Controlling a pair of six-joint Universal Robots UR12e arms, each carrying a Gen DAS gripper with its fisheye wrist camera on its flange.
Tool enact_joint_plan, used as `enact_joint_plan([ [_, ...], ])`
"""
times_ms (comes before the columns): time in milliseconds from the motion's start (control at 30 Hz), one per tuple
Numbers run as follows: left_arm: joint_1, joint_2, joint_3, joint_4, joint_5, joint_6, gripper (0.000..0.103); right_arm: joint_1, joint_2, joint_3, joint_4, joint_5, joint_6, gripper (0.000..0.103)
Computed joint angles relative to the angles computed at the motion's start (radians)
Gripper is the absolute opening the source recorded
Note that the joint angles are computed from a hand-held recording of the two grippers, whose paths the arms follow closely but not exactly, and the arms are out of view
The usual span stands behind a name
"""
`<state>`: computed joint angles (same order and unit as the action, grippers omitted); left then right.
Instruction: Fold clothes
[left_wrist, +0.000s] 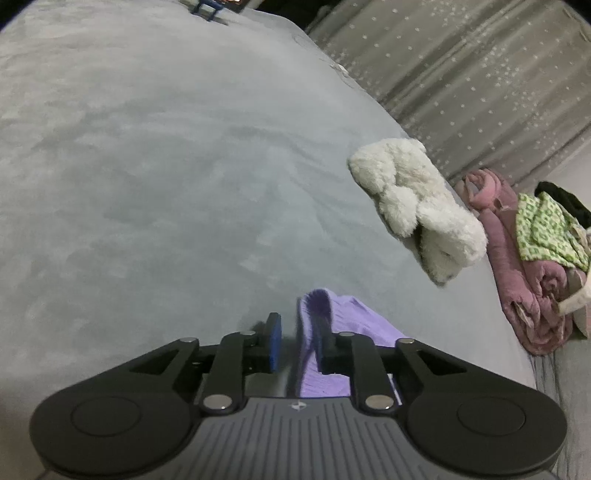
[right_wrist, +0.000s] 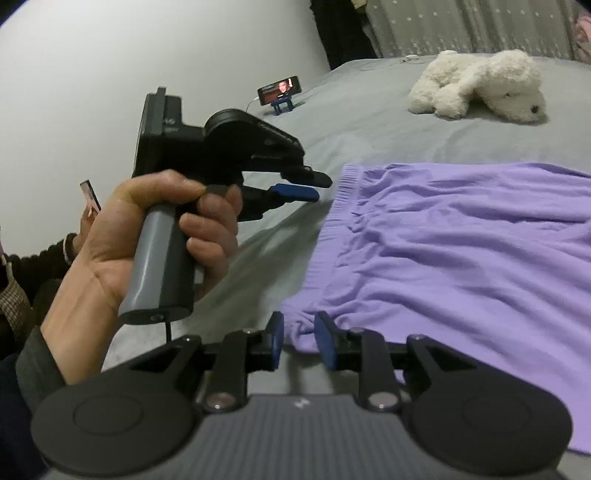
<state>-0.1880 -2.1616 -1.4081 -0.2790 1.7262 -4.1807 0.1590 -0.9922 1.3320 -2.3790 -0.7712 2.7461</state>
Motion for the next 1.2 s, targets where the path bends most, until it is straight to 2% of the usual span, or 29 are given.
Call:
enact_joint_plan([
  [67, -0.004, -0.007, 0.013, -0.008, 0.000, 0.024, 0.040, -0.008, -0.006, 0.006, 0.016, 0.008, -0.008, 0.025],
  [133, -0.009, -0.014, 0.023, -0.012, 0.007, 0.052, 0.045, -0.015, -0.015, 0.018, 0.008, 0.000, -0.022, 0.025],
  [167, -0.011, -0.016, 0.027, -0.017, 0.013, 0.058, 0.045, -0.018, -0.017, 0.021, -0.004, -0.005, -0.020, 0.025],
  [367, -0.016, 0.007, -0.004, 0.007, 0.107, -0.036, 0.045, -0.035, 0.027, -0.046, -0.079, -0.003, 0.053, 0.027],
  [433, -0.012, 0.009, -0.016, 0.039, 0.096, -0.045, 0.045, -0.034, 0.058, -0.095, -0.095, -0.006, 0.051, 0.027],
  [500, -0.004, 0.002, -0.028, 0.107, 0.045, -0.066, 0.045, -0.026, 0.095, -0.158, -0.094, -0.041, 0.014, 0.027],
  [600, 0.003, -0.011, -0.037, 0.188, -0.008, -0.099, 0.045, 0.000, 0.153, -0.262, -0.083, -0.141, -0.122, 0.027],
  [633, 0.003, -0.015, -0.036, 0.203, -0.014, -0.108, 0.050, 0.005, 0.171, -0.294, -0.079, -0.164, -0.167, 0.028],
  [667, 0.003, -0.021, -0.032, 0.207, -0.015, -0.113, 0.063, 0.011, 0.190, -0.328, -0.076, -0.185, -0.211, 0.033],
  [733, -0.005, -0.031, -0.017, 0.183, 0.017, -0.119, 0.077, 0.015, 0.231, -0.397, -0.062, -0.210, -0.243, 0.047],
  [833, -0.019, -0.047, 0.012, 0.154, 0.075, -0.079, 0.077, 0.023, 0.298, -0.517, -0.006, -0.272, -0.279, 0.048],
  [933, -0.034, -0.059, 0.041, 0.116, 0.149, -0.013, 0.072, 0.030, 0.360, -0.636, 0.103, -0.336, -0.366, 0.047],
  [1033, -0.039, -0.070, 0.073, 0.046, 0.165, 0.037, 0.050, 0.035, 0.423, -0.762, 0.241, -0.369, -0.427, 0.043],
  [1100, -0.041, -0.075, 0.084, 0.024, 0.158, 0.084, 0.036, 0.036, 0.465, -0.842, 0.328, -0.362, -0.454, 0.038],
  [1133, -0.041, -0.076, 0.090, 0.011, 0.153, 0.107, 0.018, 0.037, 0.482, -0.874, 0.358, -0.356, -0.466, 0.036],
  [1167, -0.042, -0.077, 0.095, -0.005, 0.152, 0.129, 0.007, 0.037, 0.496, -0.901, 0.383, -0.350, -0.477, 0.030],
  [1200, -0.044, -0.078, 0.101, -0.026, 0.163, 0.145, 0.007, 0.037, 0.502, -0.912, 0.396, -0.343, -0.491, 0.025],
])
